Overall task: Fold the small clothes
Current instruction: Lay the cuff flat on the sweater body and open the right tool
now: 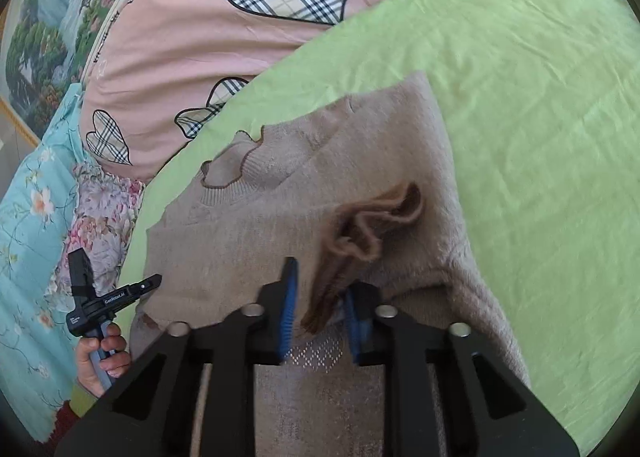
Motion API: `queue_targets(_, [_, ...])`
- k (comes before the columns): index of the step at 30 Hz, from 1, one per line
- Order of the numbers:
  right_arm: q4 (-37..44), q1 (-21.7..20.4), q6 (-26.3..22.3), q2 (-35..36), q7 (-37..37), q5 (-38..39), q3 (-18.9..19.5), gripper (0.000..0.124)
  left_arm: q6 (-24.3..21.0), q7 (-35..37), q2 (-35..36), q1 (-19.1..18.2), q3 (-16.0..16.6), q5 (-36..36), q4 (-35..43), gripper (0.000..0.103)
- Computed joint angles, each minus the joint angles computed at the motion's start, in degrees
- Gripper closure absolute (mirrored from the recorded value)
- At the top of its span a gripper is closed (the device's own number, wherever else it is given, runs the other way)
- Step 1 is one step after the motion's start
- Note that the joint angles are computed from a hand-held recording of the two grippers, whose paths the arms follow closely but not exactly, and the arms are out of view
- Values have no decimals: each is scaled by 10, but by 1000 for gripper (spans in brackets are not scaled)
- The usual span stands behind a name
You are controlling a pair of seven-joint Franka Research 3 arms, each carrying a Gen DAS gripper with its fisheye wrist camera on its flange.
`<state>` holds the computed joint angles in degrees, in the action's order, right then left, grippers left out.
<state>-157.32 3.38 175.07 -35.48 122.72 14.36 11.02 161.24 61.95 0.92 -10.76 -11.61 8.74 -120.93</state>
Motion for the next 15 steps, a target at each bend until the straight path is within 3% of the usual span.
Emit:
queue_targets(2, [2,-50,27,-11,7,-27,47,113,30,-55,-11,2,3,46,-19,96])
queue_targets(4, [13,-86,10,-11,10,-50,77,113,19,-90,-10,5,5,78,-19,96])
queue_targets(8, [25,-78,-49,24,18,-61,54,113,13,-106,4,7,7,100,-9,96])
queue_targets(11, [7,-41,-52,16,20,-48,14,112,2,-88,2,7,4,79,-6,94])
queue_targets(15, [-12,-64,-85,-50,59,-68,41,102,-21,-99,-45,4,1,92,-35,91])
